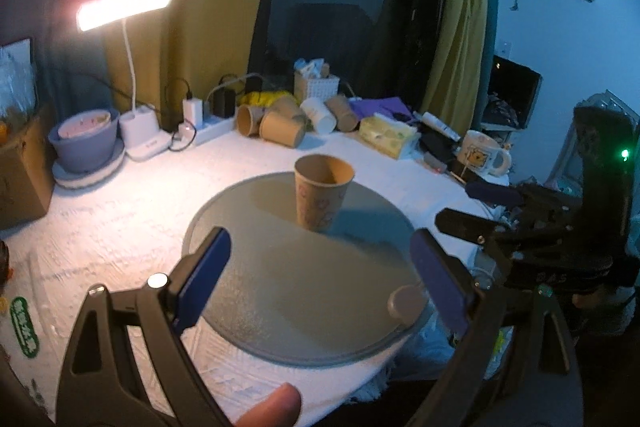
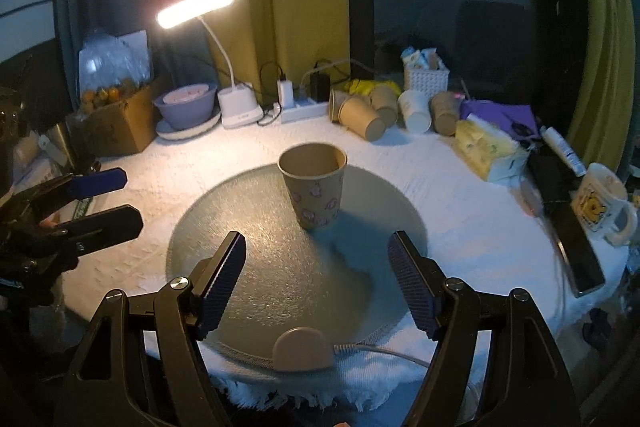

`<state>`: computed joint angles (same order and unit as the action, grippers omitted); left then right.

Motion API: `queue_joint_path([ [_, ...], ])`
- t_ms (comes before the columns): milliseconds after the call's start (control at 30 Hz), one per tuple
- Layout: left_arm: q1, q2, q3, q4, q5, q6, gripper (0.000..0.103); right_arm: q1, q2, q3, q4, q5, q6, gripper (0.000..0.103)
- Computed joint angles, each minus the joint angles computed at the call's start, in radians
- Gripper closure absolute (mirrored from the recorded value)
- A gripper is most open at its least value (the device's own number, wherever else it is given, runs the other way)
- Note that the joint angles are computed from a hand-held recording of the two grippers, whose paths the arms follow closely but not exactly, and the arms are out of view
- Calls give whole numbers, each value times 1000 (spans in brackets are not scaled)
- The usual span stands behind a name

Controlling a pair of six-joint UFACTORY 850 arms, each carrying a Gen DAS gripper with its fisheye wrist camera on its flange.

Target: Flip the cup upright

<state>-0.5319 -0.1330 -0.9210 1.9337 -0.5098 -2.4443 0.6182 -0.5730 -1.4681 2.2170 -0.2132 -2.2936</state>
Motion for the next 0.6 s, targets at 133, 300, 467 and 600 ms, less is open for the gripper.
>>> queue_joint_path([
  [133,-21,17,1,-3,-34,26,11,0,52,54,127,-28,-130,26],
  [300,-50,39,-1,4,-84,34,11,-2,93,94,202,-61,-204,26],
  [467,-63,69,15,52,-129,-51,11,-3,137,138,290,-92,-291,26],
  [600,-80,84,18,40,-187,-66,11,-5,170,168,345,-111,-339,26],
])
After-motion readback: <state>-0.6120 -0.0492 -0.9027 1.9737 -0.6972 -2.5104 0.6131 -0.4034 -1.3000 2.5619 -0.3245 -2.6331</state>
